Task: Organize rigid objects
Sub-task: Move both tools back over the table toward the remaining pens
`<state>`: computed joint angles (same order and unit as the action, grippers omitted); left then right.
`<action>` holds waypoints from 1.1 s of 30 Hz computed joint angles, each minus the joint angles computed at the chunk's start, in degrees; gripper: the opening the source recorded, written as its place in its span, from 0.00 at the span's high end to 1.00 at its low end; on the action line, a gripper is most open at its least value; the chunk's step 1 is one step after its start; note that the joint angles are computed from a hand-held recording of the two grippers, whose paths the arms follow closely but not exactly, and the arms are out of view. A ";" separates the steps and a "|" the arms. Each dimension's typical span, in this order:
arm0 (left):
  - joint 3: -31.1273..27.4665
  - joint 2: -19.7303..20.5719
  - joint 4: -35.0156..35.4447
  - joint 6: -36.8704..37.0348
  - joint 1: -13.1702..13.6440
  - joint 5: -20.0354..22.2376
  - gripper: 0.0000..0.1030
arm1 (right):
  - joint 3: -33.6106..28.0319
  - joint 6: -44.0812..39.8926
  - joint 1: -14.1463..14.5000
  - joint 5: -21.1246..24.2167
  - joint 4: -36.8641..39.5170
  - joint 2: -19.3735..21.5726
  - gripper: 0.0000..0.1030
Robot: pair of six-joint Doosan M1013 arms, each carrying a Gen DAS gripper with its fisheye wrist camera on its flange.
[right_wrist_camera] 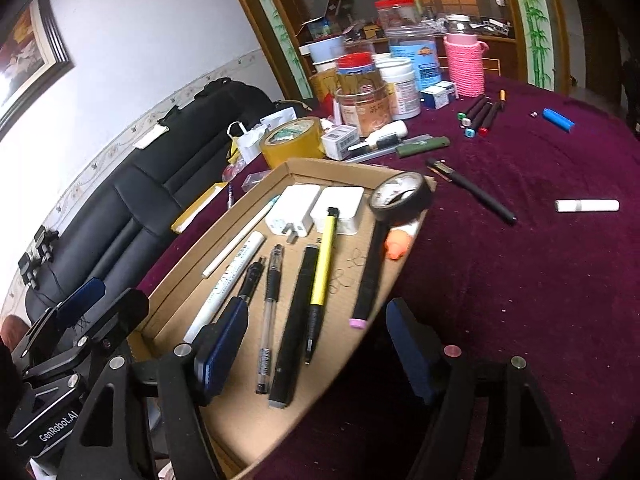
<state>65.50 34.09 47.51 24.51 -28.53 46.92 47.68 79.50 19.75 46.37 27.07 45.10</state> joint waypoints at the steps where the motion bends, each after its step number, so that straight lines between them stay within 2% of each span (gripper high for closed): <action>1: -0.41 0.24 -0.07 0.51 -0.17 0.32 0.17 | 0.35 -0.13 -0.19 -0.28 0.26 -0.18 0.26; 20: -11.05 6.58 -4.01 13.28 -2.96 7.29 0.17 | 4.25 1.13 -4.98 -2.16 3.15 -1.23 0.25; 23: -12.42 7.45 -5.66 15.73 -3.14 6.89 0.17 | 4.35 2.53 -5.96 -2.56 2.40 -1.20 0.25; 29: -15.22 8.68 -13.64 23.76 -2.77 3.64 0.17 | 2.04 11.22 -8.86 -2.61 -2.83 -0.02 0.25; 33: -19.57 10.70 -25.23 31.86 -1.57 3.27 0.17 | -2.46 17.66 -10.42 -1.10 -7.77 2.19 0.25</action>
<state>45.93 44.79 22.28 56.37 -30.11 50.19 45.22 97.16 9.33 45.28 19.29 47.29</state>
